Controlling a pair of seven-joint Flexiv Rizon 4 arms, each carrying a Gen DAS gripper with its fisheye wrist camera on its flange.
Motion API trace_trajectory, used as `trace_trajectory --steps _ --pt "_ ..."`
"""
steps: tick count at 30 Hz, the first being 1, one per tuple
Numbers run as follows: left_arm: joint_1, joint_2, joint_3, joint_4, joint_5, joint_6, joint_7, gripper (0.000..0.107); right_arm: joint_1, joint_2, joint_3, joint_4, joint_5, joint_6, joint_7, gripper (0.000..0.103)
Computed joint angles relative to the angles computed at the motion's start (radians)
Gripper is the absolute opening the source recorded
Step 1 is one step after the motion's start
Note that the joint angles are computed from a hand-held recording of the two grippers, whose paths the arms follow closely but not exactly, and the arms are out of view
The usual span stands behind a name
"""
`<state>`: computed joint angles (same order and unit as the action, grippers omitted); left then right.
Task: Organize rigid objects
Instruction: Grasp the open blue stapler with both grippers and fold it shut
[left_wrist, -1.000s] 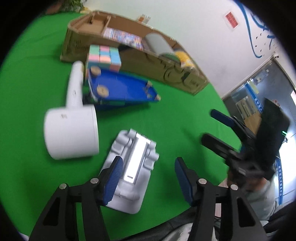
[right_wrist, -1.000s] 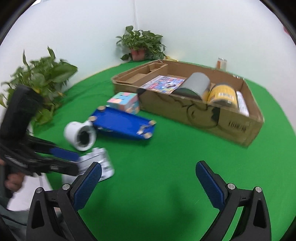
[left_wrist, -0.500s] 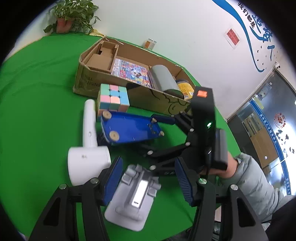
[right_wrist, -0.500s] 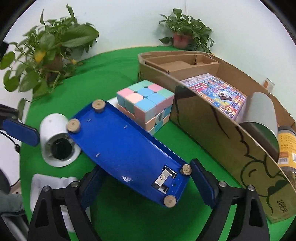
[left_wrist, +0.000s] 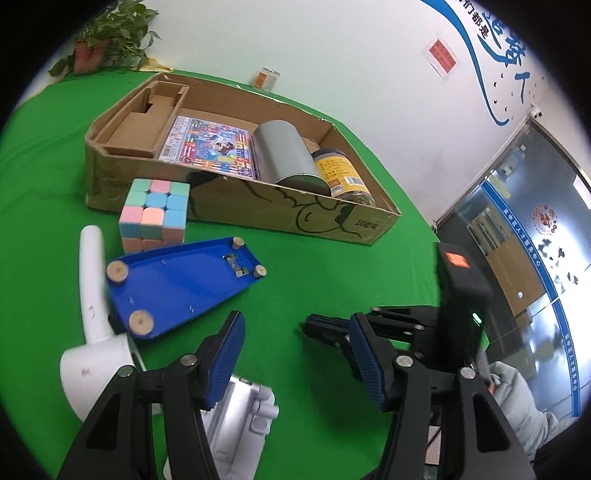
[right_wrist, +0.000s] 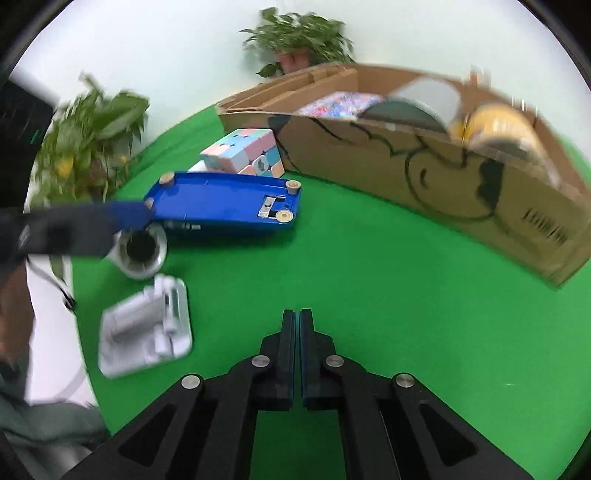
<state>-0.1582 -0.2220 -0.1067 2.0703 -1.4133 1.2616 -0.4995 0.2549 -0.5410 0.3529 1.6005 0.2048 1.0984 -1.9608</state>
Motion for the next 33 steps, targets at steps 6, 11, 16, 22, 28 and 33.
trace_trajectory --steps 6,11,16,22,28,33 --pt "-0.003 -0.038 0.045 -0.01 0.235 0.168 -0.231 0.061 -0.064 -0.003 0.075 -0.068 0.122 -0.004 -0.048 0.097" --pt "0.036 -0.083 0.171 -0.058 0.572 0.089 -0.581 0.061 -0.031 -0.11 0.04 -0.275 0.166 -0.178 0.091 0.082" --pt "0.119 -0.123 0.137 -0.111 0.651 -0.019 -0.633 0.044 0.037 -0.2 -0.018 -0.415 0.131 -0.302 0.205 0.043" --pt "0.176 -0.15 0.081 -0.145 0.772 -0.046 -0.667 0.032 0.014 -0.16 -0.001 -0.352 0.176 -0.266 0.164 0.026" --pt "0.206 -0.19 -0.029 -0.193 0.772 -0.052 -0.58 0.032 0.027 -0.014 -0.077 -0.101 0.12 -0.063 0.215 0.023" --pt "0.191 -0.263 -0.114 -0.287 0.758 -0.079 -0.463 0.032 0.024 0.093 -0.154 0.114 -0.003 0.134 0.353 0.023"
